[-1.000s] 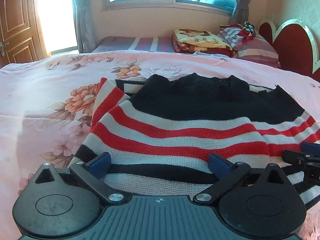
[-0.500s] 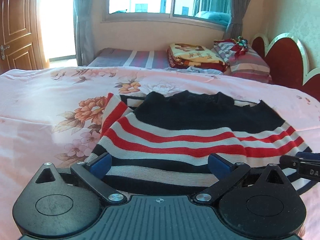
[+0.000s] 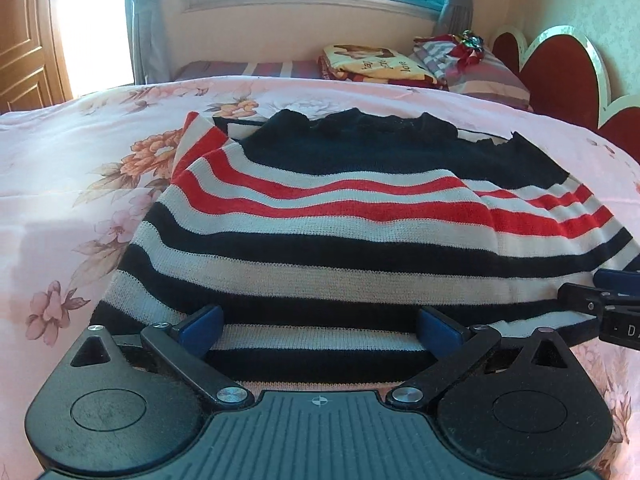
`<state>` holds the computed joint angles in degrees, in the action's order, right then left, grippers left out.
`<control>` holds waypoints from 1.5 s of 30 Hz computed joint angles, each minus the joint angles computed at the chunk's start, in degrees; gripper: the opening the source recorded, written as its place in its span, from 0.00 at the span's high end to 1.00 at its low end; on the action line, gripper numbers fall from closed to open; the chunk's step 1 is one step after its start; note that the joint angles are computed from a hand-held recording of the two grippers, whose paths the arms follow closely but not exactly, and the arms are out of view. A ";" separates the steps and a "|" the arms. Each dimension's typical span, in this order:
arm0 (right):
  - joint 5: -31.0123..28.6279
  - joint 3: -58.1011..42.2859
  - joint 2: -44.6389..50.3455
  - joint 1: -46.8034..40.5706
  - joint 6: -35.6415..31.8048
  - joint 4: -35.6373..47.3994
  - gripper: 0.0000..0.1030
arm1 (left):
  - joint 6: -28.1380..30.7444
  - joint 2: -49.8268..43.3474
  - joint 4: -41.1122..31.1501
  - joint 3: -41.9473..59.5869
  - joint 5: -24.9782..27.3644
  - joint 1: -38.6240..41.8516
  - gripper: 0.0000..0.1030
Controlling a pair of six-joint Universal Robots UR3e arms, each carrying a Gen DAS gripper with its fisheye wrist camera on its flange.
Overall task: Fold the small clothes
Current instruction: 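Move the left tool to the side edge of the folded sweater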
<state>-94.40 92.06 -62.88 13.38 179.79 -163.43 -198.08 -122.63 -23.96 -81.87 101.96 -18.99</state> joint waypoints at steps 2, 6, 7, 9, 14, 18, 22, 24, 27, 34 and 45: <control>0.05 -0.33 -0.28 0.03 1.08 0.87 0.45 | -1.39 0.97 -1.28 -0.02 -1.13 0.50 0.01; 0.02 0.26 -1.33 0.32 2.62 1.32 0.44 | -3.52 2.86 -2.75 -1.06 -3.24 1.48 0.01; 0.42 0.43 -1.65 0.23 3.30 1.31 0.44 | -3.86 3.24 -3.12 -1.19 -3.52 1.58 0.01; 1.25 0.59 -2.20 0.14 4.49 1.37 0.44 | -4.58 4.14 -4.06 -1.37 -4.33 1.91 0.01; 2.42 -1.06 -2.42 0.43 6.16 2.03 0.43 | -7.90 7.94 -2.69 -5.47 -9.57 4.39 0.01; 2.91 -3.04 -1.99 1.30 6.48 1.72 0.41 | -15.98 11.12 3.38 -13.21 -15.56 8.03 0.01; 2.94 -5.56 0.13 2.28 5.92 2.59 0.41 | -18.55 10.93 8.46 -16.37 -17.19 8.96 0.01; 2.95 -7.01 1.59 2.65 5.83 3.97 0.41 | -19.86 10.73 10.16 -17.27 -17.51 9.17 0.01; 3.73 -9.30 3.26 2.85 5.58 6.41 0.42 | -20.63 10.44 10.31 -17.18 -17.97 9.67 0.01; 3.13 -18.39 8.35 3.44 4.91 5.59 0.41 | -15.47 9.90 10.81 -11.54 -15.96 7.43 0.01; 0.09 -40.34 22.86 3.48 3.75 16.80 0.43 | -8.11 -5.34 3.98 6.27 -8.81 9.51 0.01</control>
<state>-94.31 51.72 -40.02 16.86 183.54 -146.64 -206.18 -127.97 -19.98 -75.60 93.14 -9.48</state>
